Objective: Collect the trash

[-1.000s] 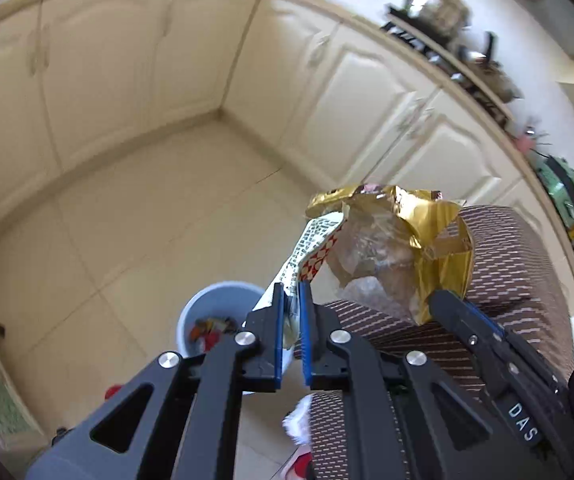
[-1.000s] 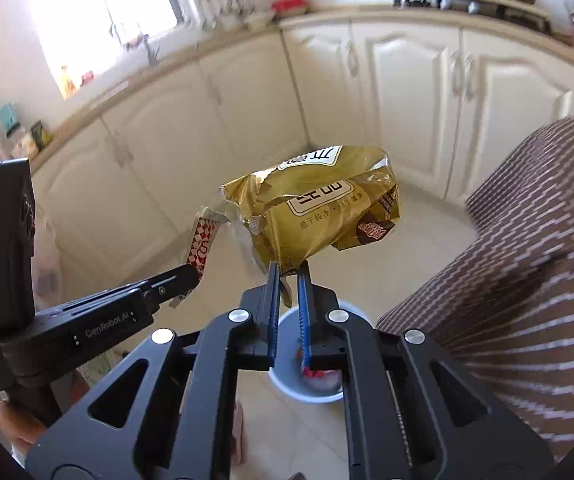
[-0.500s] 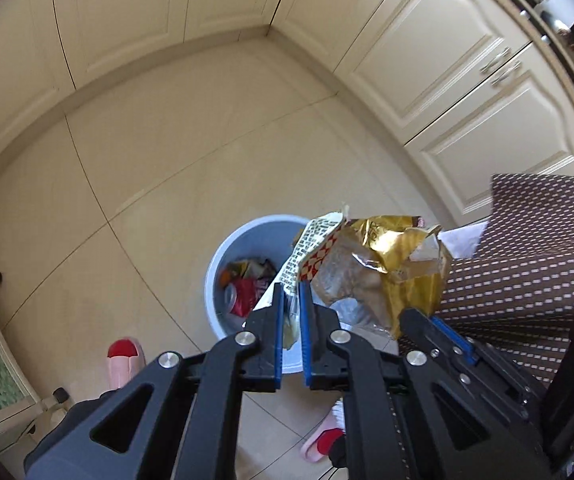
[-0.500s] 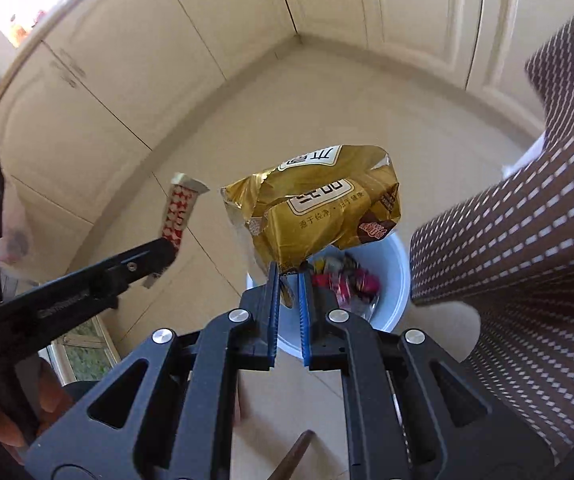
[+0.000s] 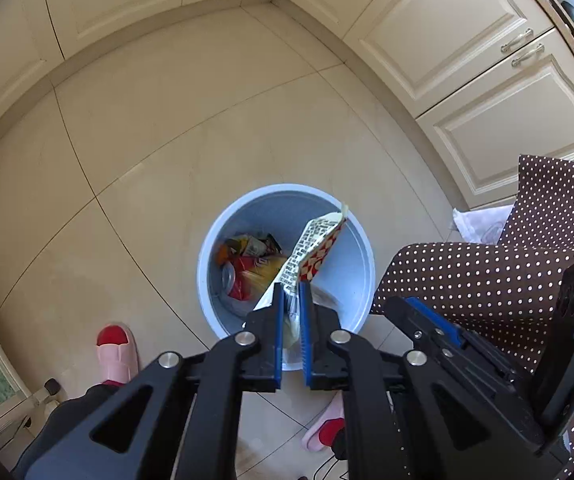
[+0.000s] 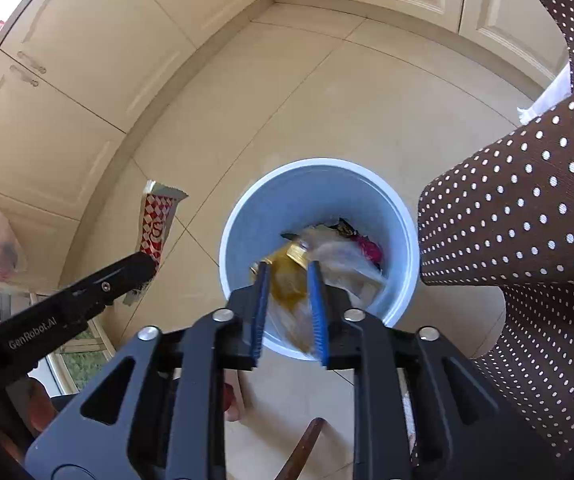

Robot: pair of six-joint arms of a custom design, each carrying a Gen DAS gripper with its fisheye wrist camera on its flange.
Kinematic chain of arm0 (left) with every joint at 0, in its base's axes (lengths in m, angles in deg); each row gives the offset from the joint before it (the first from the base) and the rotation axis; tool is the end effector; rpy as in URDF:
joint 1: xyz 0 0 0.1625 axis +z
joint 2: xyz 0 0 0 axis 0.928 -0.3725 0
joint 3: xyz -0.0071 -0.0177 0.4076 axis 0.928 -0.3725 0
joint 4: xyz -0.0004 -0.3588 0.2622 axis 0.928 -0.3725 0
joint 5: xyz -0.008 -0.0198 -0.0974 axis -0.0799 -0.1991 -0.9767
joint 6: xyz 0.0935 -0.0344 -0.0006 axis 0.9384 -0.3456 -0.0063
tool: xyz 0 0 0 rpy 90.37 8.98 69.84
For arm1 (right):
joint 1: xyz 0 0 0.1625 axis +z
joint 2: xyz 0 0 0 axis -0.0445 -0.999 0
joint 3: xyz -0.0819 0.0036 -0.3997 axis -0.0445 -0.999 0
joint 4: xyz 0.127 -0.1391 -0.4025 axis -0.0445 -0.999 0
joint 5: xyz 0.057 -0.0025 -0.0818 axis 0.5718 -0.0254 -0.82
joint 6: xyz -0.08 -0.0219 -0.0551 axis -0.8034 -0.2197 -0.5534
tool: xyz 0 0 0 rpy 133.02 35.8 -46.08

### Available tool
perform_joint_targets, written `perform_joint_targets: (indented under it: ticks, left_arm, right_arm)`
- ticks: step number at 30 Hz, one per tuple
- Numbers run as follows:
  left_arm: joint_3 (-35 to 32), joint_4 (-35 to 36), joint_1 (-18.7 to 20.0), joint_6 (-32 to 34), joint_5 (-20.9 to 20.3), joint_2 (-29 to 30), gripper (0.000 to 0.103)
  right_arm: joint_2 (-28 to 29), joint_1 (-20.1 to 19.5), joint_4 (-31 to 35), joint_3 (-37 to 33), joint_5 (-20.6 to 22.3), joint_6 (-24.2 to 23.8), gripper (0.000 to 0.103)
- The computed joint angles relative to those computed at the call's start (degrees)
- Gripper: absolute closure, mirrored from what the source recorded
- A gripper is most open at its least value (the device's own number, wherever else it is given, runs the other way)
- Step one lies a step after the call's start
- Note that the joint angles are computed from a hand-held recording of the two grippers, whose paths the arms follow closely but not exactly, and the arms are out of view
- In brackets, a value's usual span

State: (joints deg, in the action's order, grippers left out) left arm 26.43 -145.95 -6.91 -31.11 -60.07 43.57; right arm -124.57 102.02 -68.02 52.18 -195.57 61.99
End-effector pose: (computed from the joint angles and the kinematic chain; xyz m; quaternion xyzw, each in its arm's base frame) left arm -0.2041 -0.7461 0.1306 0.0126 0.9696 -0.1031 0.2215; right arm 0.2044 -0.7212 0.1521 -0.0171 -0.9568 0.1665 0.2377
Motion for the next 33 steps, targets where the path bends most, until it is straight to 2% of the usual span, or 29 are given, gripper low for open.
perform_joint_targets:
  ticks: [5,6,7,8,18,19,20,22,27,33]
  left_arm:
    - [-0.22,0.29,0.03,0.44,-0.64,0.48,0.096]
    - [-0.29,0.39,0.04,0.59,-0.80,0.54,0.096]
    - [-0.33,0.50,0.05,0.71,-1.04,0.57,0.096]
    - [-0.30,0.58,0.01,0.77,-1.21,0.58,0.096]
    - [0.15,0.29,-1.02,1.92,-2.48,0.22,0.094]
    - [0.16,0.29,-1.13,1.73,-2.50,0.09,0.089]
    - [0.31,0.00,-1.31,1.77,-2.55,-0.13,0.076]
    - [0.99,-1.12,-1.93,2.46,-1.74,-0.82,0.063]
    - [2.59,-1.68,-3.70,2.34,0.22,-3.23,0.060]
    - [6.86,-5.04,-7.96,2.46,6.67,-8.47,0.058]
  right_arm:
    - [-1.33,0.39,-2.10,1.87,-1.10,-0.40,0.071]
    - [-1.56,0.61,-2.27,2.05,-1.55,-0.51,0.068]
    - [-1.74,0.85,-2.88,2.25,-2.02,-0.84,0.060]
    - [-1.84,1.15,-3.50,2.63,-2.52,-0.92,0.058]
    - [-3.77,2.79,-7.37,4.51,-4.99,-2.82,0.055]
    - [-4.10,2.95,-7.54,4.67,-5.00,-2.86,0.055]
    - [-4.31,3.07,-7.67,4.76,-4.99,-2.86,0.055]
    - [-4.67,3.34,-7.93,4.89,-5.07,-3.03,0.055]
    - [-5.96,4.76,-8.81,5.22,-5.46,-3.91,0.055]
    - [-8.52,7.82,-12.56,7.18,-7.09,-7.23,0.054]
